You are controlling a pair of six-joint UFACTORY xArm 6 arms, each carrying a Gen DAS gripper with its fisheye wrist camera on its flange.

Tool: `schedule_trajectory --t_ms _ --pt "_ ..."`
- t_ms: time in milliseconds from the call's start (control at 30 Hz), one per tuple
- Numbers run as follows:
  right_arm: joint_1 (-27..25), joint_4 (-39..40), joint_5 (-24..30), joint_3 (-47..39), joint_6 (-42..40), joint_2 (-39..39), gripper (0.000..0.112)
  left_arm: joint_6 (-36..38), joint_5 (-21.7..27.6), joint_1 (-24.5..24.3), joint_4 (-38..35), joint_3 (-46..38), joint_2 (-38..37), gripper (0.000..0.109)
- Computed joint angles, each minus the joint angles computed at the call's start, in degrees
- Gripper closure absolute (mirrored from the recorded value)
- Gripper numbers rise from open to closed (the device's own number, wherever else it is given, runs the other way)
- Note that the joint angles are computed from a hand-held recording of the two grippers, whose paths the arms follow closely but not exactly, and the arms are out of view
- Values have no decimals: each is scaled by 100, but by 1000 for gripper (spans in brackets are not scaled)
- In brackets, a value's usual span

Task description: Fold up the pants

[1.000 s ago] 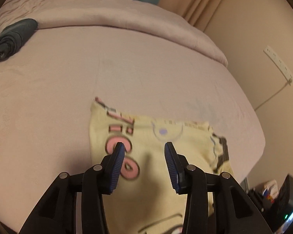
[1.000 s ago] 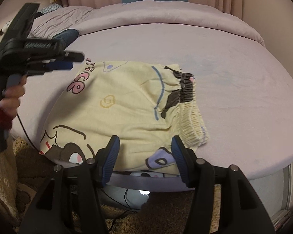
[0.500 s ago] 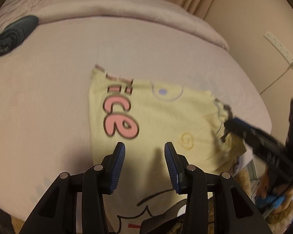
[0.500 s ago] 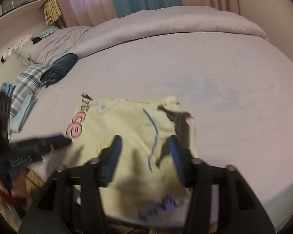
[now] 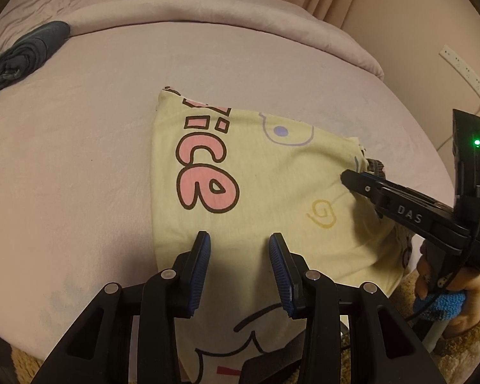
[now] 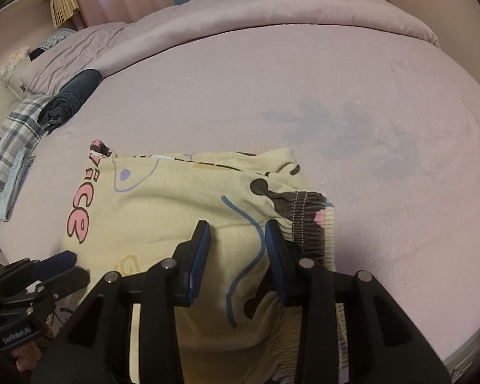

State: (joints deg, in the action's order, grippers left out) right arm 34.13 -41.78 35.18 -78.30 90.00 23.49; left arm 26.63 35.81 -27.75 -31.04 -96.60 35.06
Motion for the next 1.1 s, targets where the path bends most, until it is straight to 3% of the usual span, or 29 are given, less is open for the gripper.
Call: schedule_trajectory --t_ms 233,333,400,500,700,867,1100 --pt "-11 -203 -112 255 140 -291 69 257 -55 188 -336 430 -448 67" --pt "24 -542 -177 519 598 -604 52 303 -83 338 -450 432 -500 65" --pt "101 -782 57 675 916 -841 39 283 24 420 -522 327 -437 62" --pt "156 -934 108 1042 1194 -1195 37 99 165 518 -516 246 -348 61" --pt "21 -847 -773 1904 1682 -1595 34 108 500 540 -675 54 -132 61" --pt "-105 -796 -1275 2079 1794 -1474 32 -49 603 507 -522 50 -51 55" --pt "-55 -671 -1356 1772 1397 -1161 32 105 436 415 -535 325 -174 52"
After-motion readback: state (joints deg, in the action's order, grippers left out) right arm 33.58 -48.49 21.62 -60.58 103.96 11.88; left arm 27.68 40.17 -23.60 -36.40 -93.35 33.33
